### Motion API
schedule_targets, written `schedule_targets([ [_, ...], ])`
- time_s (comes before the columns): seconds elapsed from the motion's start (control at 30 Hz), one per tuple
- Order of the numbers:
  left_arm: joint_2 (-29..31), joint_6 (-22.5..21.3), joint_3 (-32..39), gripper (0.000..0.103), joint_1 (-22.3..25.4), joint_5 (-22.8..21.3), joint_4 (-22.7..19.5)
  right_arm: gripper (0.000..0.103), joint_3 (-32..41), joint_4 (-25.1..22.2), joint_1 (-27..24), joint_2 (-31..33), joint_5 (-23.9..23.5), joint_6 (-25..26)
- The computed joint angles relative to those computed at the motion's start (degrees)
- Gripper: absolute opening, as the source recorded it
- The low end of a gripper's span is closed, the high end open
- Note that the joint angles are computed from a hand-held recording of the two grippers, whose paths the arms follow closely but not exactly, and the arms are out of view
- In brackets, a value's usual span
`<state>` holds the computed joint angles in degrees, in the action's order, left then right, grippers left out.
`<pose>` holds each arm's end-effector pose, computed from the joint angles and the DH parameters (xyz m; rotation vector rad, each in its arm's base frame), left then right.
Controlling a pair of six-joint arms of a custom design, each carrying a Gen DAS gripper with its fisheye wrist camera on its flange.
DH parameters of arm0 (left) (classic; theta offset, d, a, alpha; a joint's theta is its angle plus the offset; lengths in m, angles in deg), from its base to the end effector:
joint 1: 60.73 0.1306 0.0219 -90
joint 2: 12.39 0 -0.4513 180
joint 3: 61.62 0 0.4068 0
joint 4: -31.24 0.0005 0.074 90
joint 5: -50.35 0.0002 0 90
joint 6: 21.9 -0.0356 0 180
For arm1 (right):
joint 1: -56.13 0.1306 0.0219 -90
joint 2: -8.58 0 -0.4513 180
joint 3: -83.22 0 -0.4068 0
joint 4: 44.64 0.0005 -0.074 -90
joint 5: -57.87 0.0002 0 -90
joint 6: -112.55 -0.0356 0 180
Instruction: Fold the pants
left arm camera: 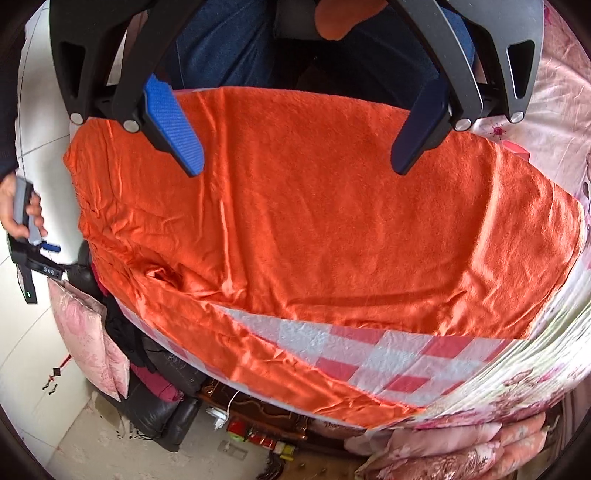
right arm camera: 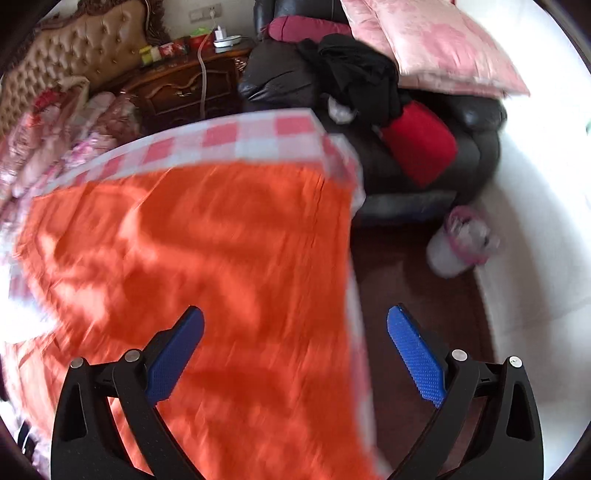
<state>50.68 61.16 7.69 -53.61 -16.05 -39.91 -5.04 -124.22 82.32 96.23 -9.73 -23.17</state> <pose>0.2667 0.0184 0.4805 0.1177 2.6215 -0.4721 0.3972 0.1797 0.5070 0.5252 2.6501 -0.2310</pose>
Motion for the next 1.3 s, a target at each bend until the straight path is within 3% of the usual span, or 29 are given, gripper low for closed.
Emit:
schedule_targets([
  [0.17, 3.27, 0.08, 1.64, 0.101, 1.41, -3.1, -0.42, 0.093, 5.52, 2.0, -6.4, 8.41, -0.99, 16.15],
  [0.27, 5.11, 0.5, 2.91, 0.101, 2.78, -4.41, -0.94, 0.081, 7.41, 2.66, -8.97, 11.44, -3.35, 21.11],
  [0.47, 9.23, 2.74, 5.17, 0.101, 2.26, -7.74, -0.58, 0.071, 7.96, 4.25, -12.21, 14.44, -8.46, 27.71],
  [0.53, 10.73, 3.43, 6.39, 0.101, 1.13, -8.38, -0.45, 0.044, 8.32, 5.05, -12.8, 14.43, -12.5, 28.05],
  [0.57, 11.72, 3.72, 7.34, 0.101, 0.39, -8.62, -0.39, 0.017, 8.7, 4.33, -12.08, 14.36, -10.98, 28.67],
  [0.63, 13.75, 4.51, 9.32, 0.101, -0.7, -8.26, 0.12, 0.009, 8.96, 4.9, -10.44, 13.91, -8.43, 30.62],
  [0.7, 16.54, 5.6, 12.37, 0.101, -1.82, -7.57, 0.92, 0.008, 8.07, 7.8, -8.83, 11.43, -6.68, 30.26],
  [0.77, 20.27, 7.31, 16.59, 0.101, -2.34, -5.07, 1.24, 0.008, 6.44, 11.42, -7.08, 7.91, -5.43, 29.79],
  [0.87, 28.0, 12.53, 24.86, 0.099, -1.45, 3.78, 0.42, 0.008, 2.98, 17.84, -2.25, 1.2, -4.53, 32.28],
  [0.93, 34.6, 15.69, 31.67, 0.088, -0.96, 10.64, -0.76, 0.008, 2.16, 19.49, 0.5, -1.26, -4.5, 32.98],
  [1.03, 43.44, 22.36, 41.11, 0.085, -0.9, 16.82, -1.14, 0.008, 0.44, 21.74, 5.13, -5.41, -6.17, 33.81],
  [1.17, 52.24, 29.79, 50.85, 0.075, -1.37, 21.77, -2.0, 0.008, -0.07, 21.26, 11.32, -8.91, -7.56, 34.98],
  [1.3, 57.38, 31.97, 56.49, 0.069, -2.88, 22.22, -4.25, 0.008, 0.14, 20.9, 14.8, -11.15, -9.06, 33.57],
])
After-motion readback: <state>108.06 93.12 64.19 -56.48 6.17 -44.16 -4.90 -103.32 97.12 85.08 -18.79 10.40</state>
